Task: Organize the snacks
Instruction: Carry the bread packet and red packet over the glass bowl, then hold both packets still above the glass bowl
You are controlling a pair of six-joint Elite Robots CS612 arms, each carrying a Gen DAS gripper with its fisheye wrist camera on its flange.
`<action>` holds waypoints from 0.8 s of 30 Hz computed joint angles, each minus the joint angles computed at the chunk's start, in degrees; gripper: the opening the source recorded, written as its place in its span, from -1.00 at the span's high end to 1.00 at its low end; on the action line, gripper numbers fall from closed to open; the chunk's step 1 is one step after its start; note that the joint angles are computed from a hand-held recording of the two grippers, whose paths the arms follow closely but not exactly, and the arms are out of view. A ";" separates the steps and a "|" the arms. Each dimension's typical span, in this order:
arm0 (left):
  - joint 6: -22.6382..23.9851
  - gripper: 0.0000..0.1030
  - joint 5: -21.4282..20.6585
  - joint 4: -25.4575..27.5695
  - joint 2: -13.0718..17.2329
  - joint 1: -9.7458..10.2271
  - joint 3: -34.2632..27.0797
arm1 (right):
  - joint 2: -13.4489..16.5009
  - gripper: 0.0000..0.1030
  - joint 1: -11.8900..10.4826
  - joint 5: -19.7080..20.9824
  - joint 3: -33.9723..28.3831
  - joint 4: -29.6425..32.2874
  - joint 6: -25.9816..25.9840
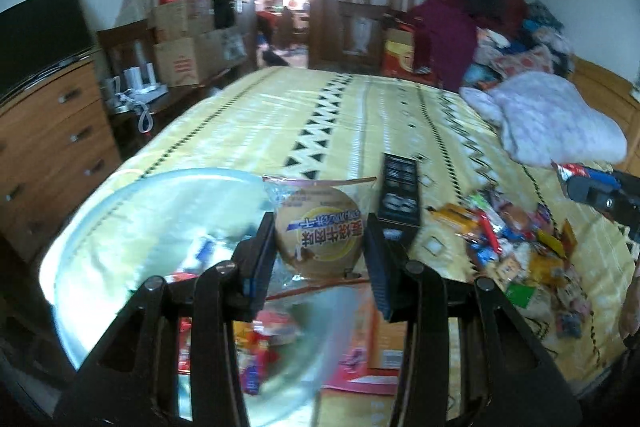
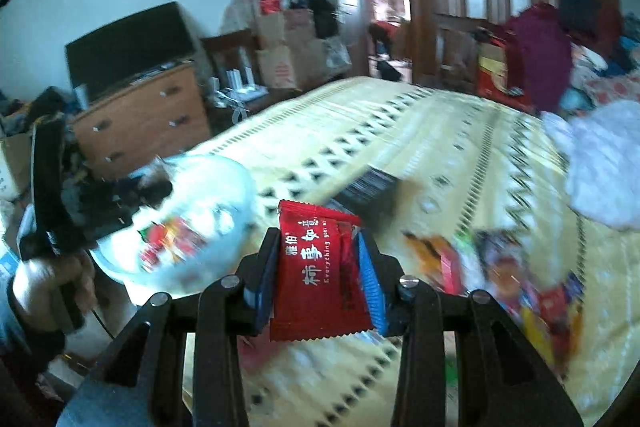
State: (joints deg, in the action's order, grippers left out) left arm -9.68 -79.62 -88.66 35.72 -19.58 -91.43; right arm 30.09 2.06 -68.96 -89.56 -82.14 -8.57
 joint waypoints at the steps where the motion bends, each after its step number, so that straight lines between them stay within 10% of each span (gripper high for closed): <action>1: -0.46 0.18 0.50 -0.20 0.02 0.46 -0.13 | -0.62 0.19 0.61 0.64 1.25 -0.80 0.26; 24: -7.76 0.18 1.01 0.85 -0.85 7.33 1.30 | -10.83 0.19 9.50 5.86 25.03 -6.30 -0.53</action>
State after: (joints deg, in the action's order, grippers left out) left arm -17.44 -78.61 -87.80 34.86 -12.26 -90.12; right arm 19.26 11.56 -63.10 -64.53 -88.44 -9.10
